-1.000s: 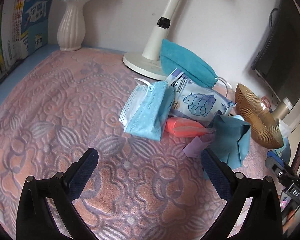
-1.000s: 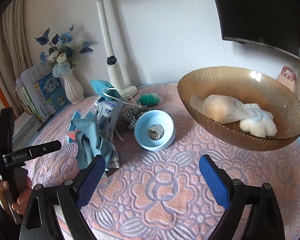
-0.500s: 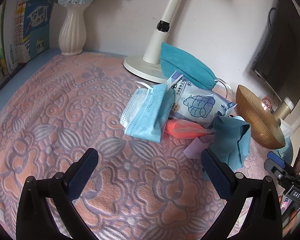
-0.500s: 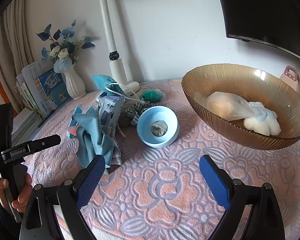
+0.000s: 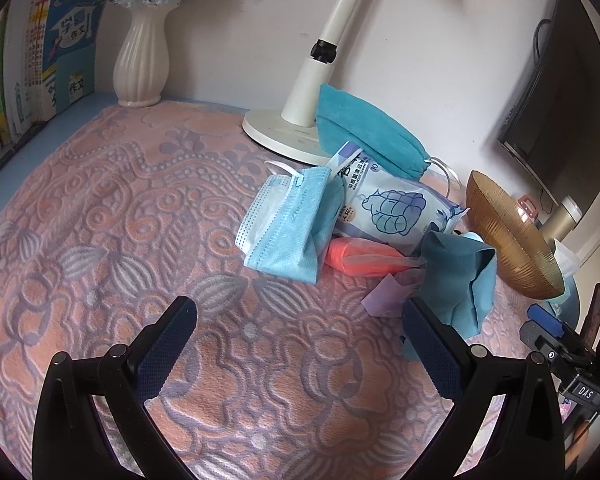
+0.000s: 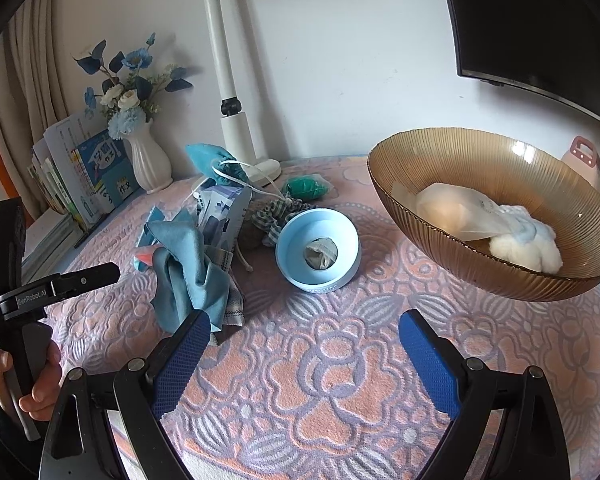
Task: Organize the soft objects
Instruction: 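Grasp the blue face mask with the left gripper while the right grasps the teal cloth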
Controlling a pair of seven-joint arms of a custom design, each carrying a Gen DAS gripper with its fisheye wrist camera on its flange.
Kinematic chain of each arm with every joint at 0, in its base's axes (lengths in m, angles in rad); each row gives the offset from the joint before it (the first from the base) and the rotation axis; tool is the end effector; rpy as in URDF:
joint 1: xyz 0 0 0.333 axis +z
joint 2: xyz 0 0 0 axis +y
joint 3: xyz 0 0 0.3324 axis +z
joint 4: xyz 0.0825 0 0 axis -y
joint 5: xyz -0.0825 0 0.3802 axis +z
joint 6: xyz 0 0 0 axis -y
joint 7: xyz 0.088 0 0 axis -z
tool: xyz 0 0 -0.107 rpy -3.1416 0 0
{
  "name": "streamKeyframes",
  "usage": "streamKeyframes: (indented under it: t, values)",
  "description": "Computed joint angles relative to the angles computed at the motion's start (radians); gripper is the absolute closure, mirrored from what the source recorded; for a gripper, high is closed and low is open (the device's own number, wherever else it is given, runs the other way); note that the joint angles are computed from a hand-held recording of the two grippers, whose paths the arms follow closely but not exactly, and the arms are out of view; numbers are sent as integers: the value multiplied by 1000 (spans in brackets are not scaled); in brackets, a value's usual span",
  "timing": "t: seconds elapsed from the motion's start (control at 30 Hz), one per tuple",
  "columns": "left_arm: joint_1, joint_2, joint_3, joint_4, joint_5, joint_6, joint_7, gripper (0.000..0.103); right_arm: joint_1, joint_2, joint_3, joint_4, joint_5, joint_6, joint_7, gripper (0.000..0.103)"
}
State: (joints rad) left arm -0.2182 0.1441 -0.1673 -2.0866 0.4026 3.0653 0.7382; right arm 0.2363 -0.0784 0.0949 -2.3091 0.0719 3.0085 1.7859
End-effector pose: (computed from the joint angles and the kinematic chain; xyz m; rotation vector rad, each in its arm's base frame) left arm 0.5594 -0.2559 0.4725 -1.9153 1.7833 -1.0867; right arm 0.5167 0.1732 0.4882 -1.7486 1.6608 -0.4512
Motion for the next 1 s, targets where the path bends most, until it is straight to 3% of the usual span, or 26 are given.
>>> streamKeyframes:
  t: [0.3,0.5,0.67,0.83,0.93,1.0]
  values:
    - [-14,4,6,12,28,-22,9,1,9,-15,-16,-19,107,19,-38,3]
    - [-20,14,9,38,48,-88,-23,1,-15,-10,2,-7,36,-7,25,3]
    - [-11,7,4,31,39,-97,-29,1,-19,-8,2,-2,2,-15,55,3]
    - [31,-53,-35,0,-89,-124,62,2,-6,-3,-8,9,26,-39,26,3]
    - [42,-79,-33,19,-122,-172,131,1,13,7,-13,49,76,-110,-15,3]
    - [64,-66,-47,53,-260,-203,255,2,46,11,-19,80,195,-144,-105,3]
